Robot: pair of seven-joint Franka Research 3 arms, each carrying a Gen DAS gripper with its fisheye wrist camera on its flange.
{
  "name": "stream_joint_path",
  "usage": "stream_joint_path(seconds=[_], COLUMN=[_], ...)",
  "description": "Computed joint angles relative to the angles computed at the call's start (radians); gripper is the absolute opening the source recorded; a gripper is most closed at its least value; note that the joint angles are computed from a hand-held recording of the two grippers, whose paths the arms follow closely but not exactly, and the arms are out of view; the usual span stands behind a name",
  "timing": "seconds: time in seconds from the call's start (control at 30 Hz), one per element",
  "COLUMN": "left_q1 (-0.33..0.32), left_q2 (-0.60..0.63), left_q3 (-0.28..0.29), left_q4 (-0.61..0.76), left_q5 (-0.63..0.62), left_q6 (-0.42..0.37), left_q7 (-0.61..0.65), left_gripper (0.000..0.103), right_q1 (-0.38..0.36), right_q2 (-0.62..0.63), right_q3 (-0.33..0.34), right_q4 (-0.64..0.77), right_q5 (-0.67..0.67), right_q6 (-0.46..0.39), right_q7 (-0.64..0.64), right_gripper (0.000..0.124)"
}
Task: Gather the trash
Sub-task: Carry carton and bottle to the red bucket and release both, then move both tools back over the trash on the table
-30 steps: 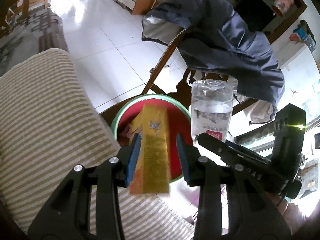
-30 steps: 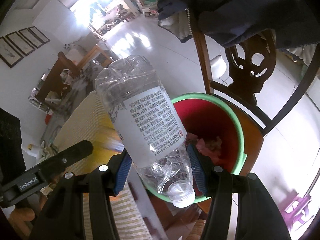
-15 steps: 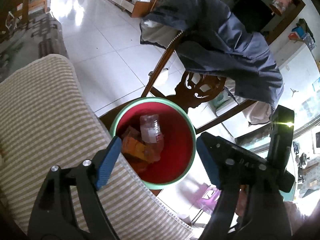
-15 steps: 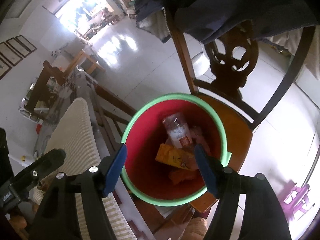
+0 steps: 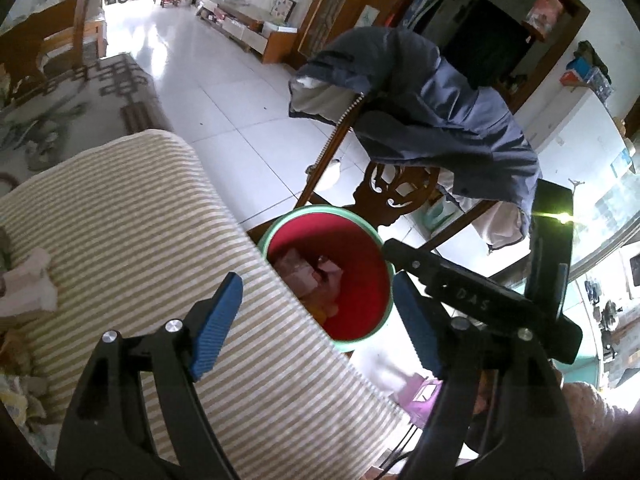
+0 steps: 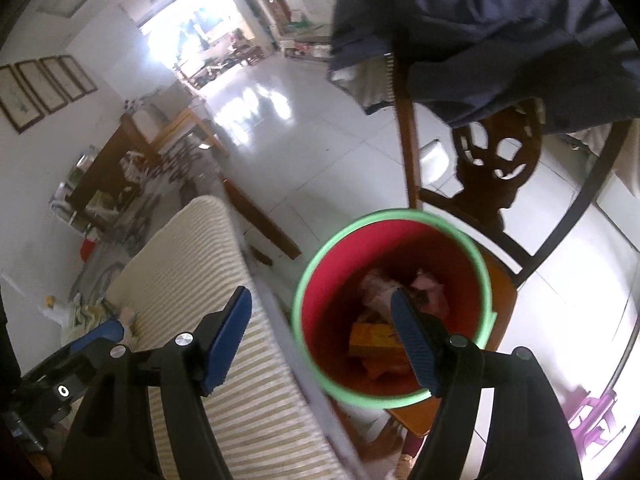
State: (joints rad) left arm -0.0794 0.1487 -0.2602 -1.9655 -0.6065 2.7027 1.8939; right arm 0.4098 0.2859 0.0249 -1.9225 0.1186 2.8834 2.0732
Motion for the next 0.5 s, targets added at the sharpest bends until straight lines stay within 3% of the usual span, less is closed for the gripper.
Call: stream_joint_path(seconds=[0.2, 0.37, 0.5], left_q1=[0.022, 0.017, 0.016], left_q2=[-0.118, -0.238, -0.335], left_q3=[0.046, 0.129, 0.202], left_q4=[-0.135, -0.266, -0.373], left_q5=[-0.115, -0.183, -0.165], left_q6=[0.005, 0.004, -0.001], left_q7=[0.083, 0.135, 0.132], left_gripper=[0.074, 0.074, 0.074], right_q1=[0.072, 0.128, 0.164], right_q2=[0.026, 0.066, 0.108], right_q3=[-0.003, 0.012, 0.036], right_q4=[0.048, 0.115, 0.179], right_q5=[-0.065, -0.110, -0.120], right_q6=[-0.029, -0.069, -0.100], right_q7=[0.054, 0.072, 0.052], right_gripper=[0.071, 0.071, 0.071])
